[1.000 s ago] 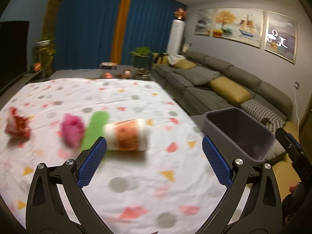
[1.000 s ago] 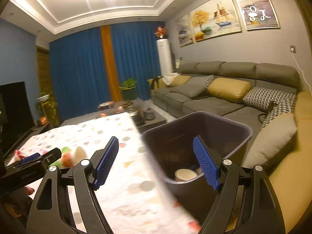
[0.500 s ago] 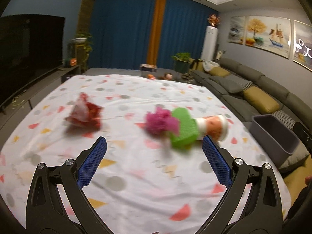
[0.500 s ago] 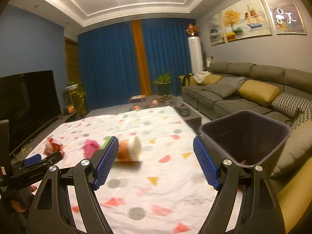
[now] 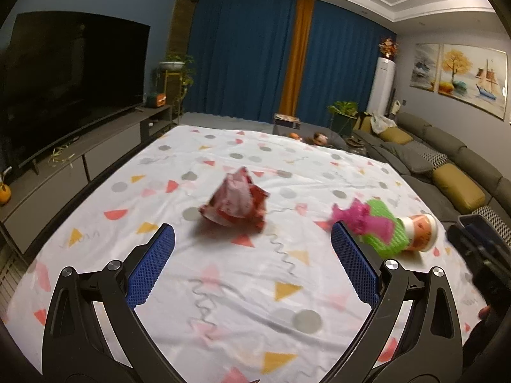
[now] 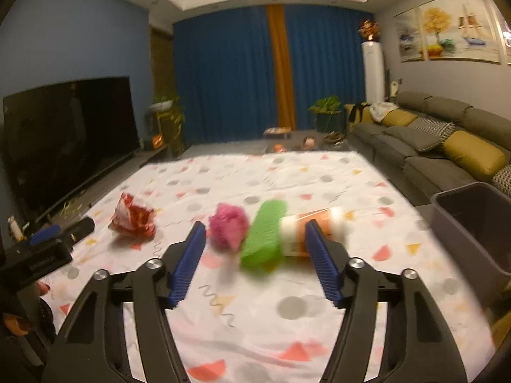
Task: Collect trash
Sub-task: 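Move both open tools back over the pink pouf and wrapper on the bed, then grasp the pink mesh pouf with the right tool while the left tool grasps the red-white wrapper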
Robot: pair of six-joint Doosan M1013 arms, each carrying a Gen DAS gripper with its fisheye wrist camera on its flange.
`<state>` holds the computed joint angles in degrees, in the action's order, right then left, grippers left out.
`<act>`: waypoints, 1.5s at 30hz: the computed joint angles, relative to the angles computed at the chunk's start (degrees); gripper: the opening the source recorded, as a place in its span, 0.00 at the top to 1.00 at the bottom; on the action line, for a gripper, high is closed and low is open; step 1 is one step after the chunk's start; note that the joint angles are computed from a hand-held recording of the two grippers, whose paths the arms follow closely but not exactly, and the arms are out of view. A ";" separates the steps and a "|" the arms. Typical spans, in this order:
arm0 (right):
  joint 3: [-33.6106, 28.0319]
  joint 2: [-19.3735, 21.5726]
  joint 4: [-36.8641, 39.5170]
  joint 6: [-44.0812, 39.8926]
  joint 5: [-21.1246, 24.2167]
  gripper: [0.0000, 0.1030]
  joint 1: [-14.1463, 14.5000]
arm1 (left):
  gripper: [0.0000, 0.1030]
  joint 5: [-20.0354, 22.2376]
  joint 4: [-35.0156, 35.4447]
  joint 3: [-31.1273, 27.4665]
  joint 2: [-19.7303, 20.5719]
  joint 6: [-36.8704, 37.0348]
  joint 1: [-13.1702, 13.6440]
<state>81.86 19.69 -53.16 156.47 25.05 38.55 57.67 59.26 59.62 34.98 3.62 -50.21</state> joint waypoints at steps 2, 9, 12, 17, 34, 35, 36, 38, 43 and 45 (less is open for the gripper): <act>-1.68 1.49 2.72 -3.20 0.47 0.48 0.10 | 0.06 -0.32 -0.08 0.25 -0.12 0.25 0.42; -7.08 5.72 12.60 -14.12 2.69 0.66 -0.37 | 0.06 -2.85 -0.66 0.37 0.12 1.13 2.17; -8.95 7.20 15.30 -17.10 3.60 0.73 -0.59 | 0.06 -3.49 -2.65 -0.12 0.51 2.14 3.09; -10.86 8.69 21.79 -22.89 4.70 0.87 -1.26 | 0.06 -4.38 -5.45 -1.23 1.34 3.58 4.32; -8.37 7.19 16.77 -18.89 1.20 0.97 -1.01 | 0.35 -5.85 -17.40 -7.16 5.40 13.84 7.45; -8.15 7.05 15.76 -18.02 1.07 0.97 -0.92 | 0.42 -6.35 -18.09 -7.12 5.39 14.34 7.58; -8.02 6.94 15.29 -17.55 0.89 0.97 -0.90 | 0.47 -6.83 -19.04 -7.09 5.38 14.86 7.76; -7.54 6.56 13.96 -16.21 0.45 0.97 -0.85 | 0.53 -7.20 -19.79 -7.01 5.36 14.86 7.95; -6.07 5.12 9.76 -12.08 -0.85 0.97 -0.54 | 0.72 -7.80 -20.02 -6.56 5.20 15.15 7.94; -5.39 4.44 7.75 -10.35 -1.27 0.97 -0.34 | 0.82 -7.56 -19.15 -6.51 5.18 15.23 7.63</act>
<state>76.47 24.13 -45.41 146.11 23.78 38.21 50.11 40.10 53.11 40.17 18.85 -42.57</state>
